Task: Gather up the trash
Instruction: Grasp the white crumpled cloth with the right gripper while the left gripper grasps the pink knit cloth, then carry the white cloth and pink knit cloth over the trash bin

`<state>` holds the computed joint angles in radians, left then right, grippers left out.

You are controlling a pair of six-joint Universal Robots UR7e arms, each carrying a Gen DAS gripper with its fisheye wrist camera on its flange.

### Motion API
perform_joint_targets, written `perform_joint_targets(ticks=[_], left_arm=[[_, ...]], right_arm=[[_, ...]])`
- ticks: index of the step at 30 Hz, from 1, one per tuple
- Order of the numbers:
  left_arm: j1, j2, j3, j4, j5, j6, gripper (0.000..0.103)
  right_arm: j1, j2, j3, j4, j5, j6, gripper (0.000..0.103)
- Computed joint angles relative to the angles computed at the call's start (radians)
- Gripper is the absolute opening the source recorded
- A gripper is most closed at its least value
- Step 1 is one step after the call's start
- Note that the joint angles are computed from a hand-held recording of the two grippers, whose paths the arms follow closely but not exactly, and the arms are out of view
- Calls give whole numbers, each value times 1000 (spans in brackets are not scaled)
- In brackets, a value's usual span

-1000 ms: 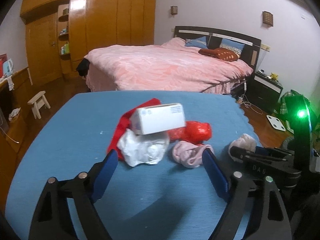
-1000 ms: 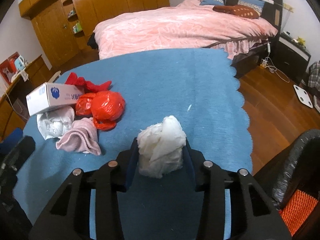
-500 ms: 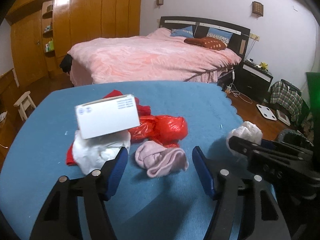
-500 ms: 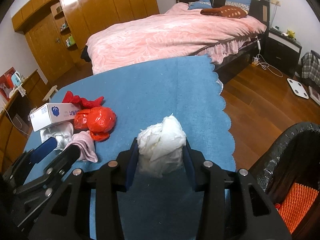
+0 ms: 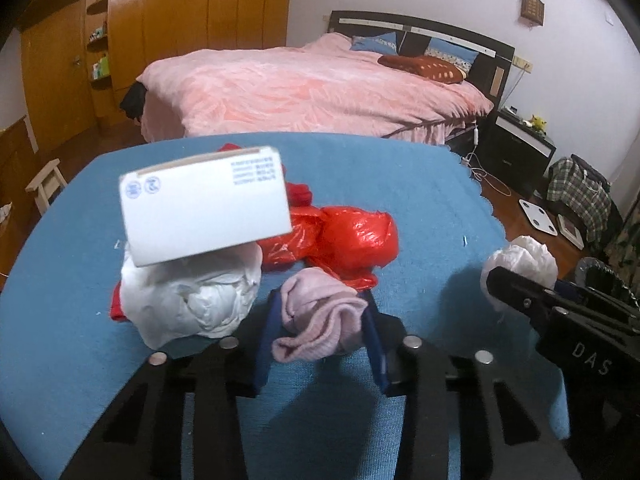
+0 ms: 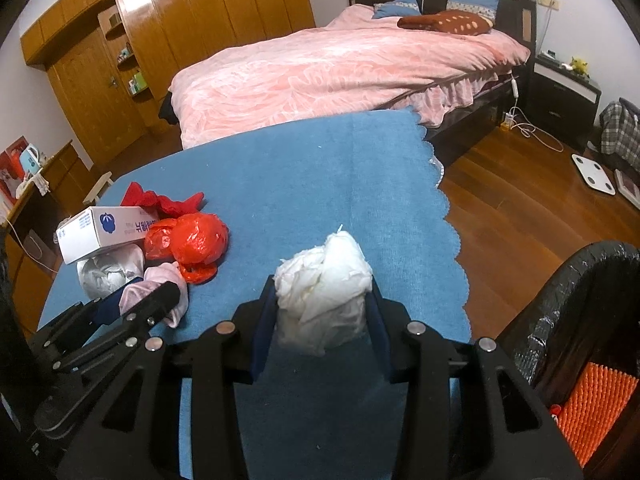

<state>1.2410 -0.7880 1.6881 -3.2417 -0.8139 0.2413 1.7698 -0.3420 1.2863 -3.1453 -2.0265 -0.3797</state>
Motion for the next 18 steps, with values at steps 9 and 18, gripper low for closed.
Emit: perform_joint_targets(ticks=[9, 18], left_arm=[[-32, -50, 88, -81, -3, 19, 31], [-78, -111, 191, -130, 22, 10, 31]], right_arm=[[0, -25, 54, -39, 17, 6, 41], [18, -80, 153, -93, 26, -13, 41]])
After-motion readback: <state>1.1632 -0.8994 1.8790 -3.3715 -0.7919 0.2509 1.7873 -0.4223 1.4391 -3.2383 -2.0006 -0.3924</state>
